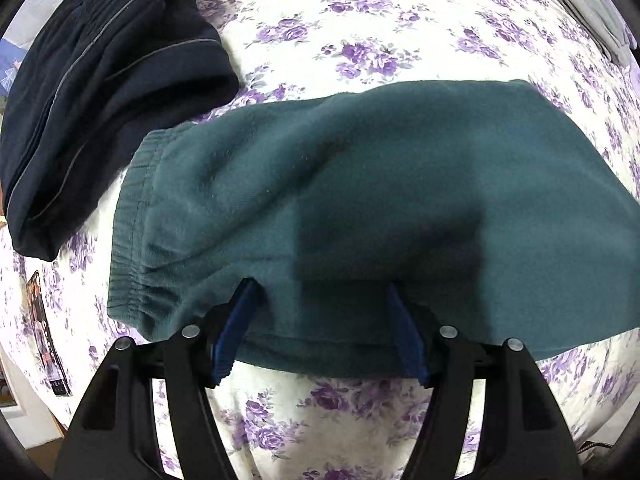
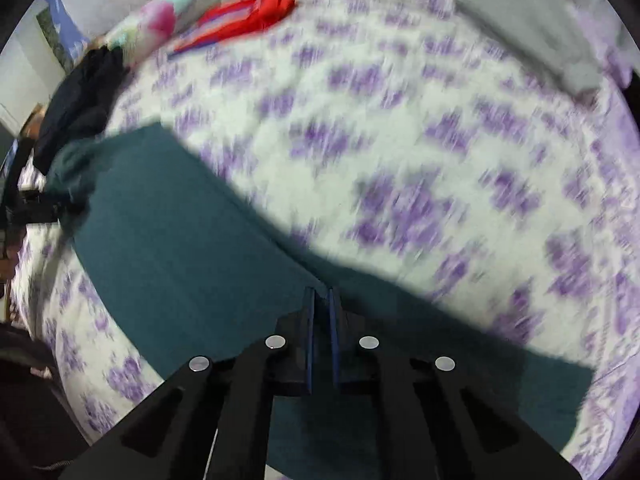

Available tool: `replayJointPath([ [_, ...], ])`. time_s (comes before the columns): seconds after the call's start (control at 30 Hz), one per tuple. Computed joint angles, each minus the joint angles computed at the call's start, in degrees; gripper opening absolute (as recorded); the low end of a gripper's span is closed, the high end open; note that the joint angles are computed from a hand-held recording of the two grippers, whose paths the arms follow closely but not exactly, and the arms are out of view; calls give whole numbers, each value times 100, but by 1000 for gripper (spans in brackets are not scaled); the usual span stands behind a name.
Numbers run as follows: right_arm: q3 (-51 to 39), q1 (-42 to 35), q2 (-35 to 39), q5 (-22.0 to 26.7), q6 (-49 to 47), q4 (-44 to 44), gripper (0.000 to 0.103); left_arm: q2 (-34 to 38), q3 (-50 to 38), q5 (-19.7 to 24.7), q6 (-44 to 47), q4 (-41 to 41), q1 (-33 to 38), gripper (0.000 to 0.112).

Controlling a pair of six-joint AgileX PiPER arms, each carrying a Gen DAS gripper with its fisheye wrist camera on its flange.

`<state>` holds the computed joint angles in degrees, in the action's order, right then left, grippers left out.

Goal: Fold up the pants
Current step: 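Grasp the green leg edge with the right tool and smooth it flat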

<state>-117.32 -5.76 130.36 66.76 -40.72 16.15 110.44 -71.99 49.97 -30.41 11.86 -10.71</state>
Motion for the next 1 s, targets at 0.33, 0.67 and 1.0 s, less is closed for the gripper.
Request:
replayJointPath([
  [0.33, 253, 77, 48, -790, 791, -556, 43, 223, -229, 161, -61, 296, -105, 68],
  [0.67, 1569, -2466, -999, -1341, 1484, 313, 49, -29, -480, 199, 172, 269, -144, 66],
  [1.0, 692, -2038, -166, -1266, 1985, -415, 13, 648, -1109, 463, 230, 114, -121, 66],
])
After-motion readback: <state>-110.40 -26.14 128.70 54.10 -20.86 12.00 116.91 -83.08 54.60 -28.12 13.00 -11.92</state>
